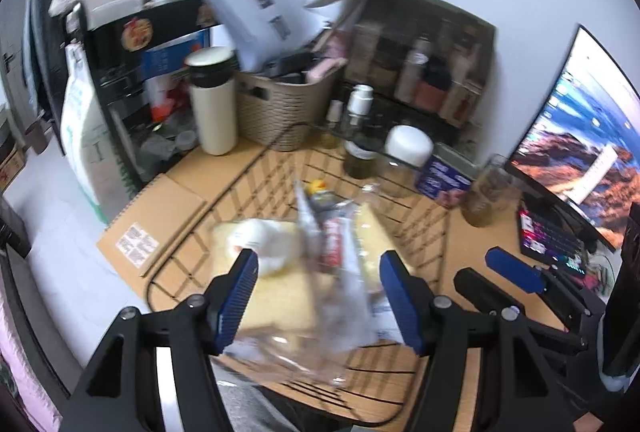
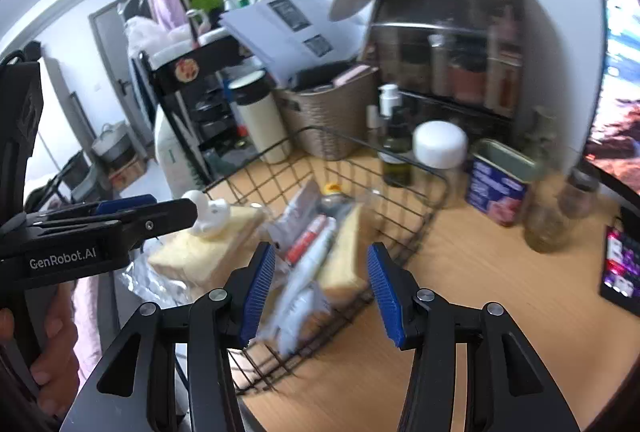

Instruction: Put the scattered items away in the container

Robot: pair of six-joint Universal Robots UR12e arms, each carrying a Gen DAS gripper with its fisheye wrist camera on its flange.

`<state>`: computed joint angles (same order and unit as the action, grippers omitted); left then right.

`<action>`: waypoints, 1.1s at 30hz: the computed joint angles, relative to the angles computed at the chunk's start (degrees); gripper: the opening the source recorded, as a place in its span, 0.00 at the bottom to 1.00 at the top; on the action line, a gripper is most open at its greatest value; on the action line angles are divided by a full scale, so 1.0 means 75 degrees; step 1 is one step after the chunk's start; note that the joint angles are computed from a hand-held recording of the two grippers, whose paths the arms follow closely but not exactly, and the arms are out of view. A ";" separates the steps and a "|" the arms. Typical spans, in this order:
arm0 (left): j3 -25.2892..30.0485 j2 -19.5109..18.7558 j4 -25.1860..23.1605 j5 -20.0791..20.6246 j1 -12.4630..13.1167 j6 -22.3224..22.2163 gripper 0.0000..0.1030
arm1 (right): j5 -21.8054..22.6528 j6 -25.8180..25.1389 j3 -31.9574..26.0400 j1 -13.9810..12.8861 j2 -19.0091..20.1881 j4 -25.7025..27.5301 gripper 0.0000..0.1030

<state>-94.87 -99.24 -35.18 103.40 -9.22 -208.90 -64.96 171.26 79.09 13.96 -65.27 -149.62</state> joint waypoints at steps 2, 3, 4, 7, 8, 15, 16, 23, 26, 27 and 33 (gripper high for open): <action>0.0149 -0.0081 -0.0031 -0.0002 -0.0142 0.0077 0.68 | -0.0213 0.0120 0.0231 -0.0100 -0.0199 -0.0110 0.48; 0.0222 -0.0121 -0.0068 -0.0014 -0.0209 0.0086 0.68 | -0.0338 0.0165 0.0349 -0.0141 -0.0294 -0.0172 0.48; 0.0289 -0.0163 -0.0105 -0.0054 -0.0264 0.0102 0.68 | -0.0565 0.0262 0.0503 -0.0193 -0.0425 -0.0240 0.49; 0.0503 -0.0306 -0.0250 -0.0254 -0.0470 0.0327 0.68 | -0.0959 0.0526 0.0875 -0.0343 -0.0741 -0.0347 0.49; 0.0612 -0.0376 -0.0400 -0.0387 -0.0558 0.0482 0.68 | -0.1164 0.0636 0.1063 -0.0406 -0.0897 -0.0394 0.49; 0.1024 -0.0707 -0.1105 -0.0895 -0.1068 0.1112 0.68 | -0.1982 0.1183 0.2159 -0.0815 -0.1751 -0.0623 0.50; 0.1043 -0.0725 -0.1168 -0.0902 -0.1133 0.1166 0.68 | -0.2074 0.1276 0.2344 -0.0882 -0.1878 -0.0697 0.50; 0.1019 -0.0778 -0.1116 -0.0957 -0.1577 0.1639 0.68 | -0.2569 0.1800 0.3261 -0.1162 -0.2478 -0.1078 0.50; 0.0939 -0.0779 -0.1014 -0.0999 -0.1695 0.1726 0.69 | -0.2722 0.2044 0.3576 -0.1277 -0.2666 -0.1165 0.50; 0.0912 -0.0776 -0.0984 -0.1022 -0.1716 0.1741 0.69 | -0.2761 0.2100 0.3672 -0.1305 -0.2724 -0.1200 0.50; 0.0835 -0.0781 -0.0913 -0.1097 -0.1861 0.1871 0.69 | -0.3026 0.2405 0.4106 -0.1428 -0.2990 -0.1464 0.50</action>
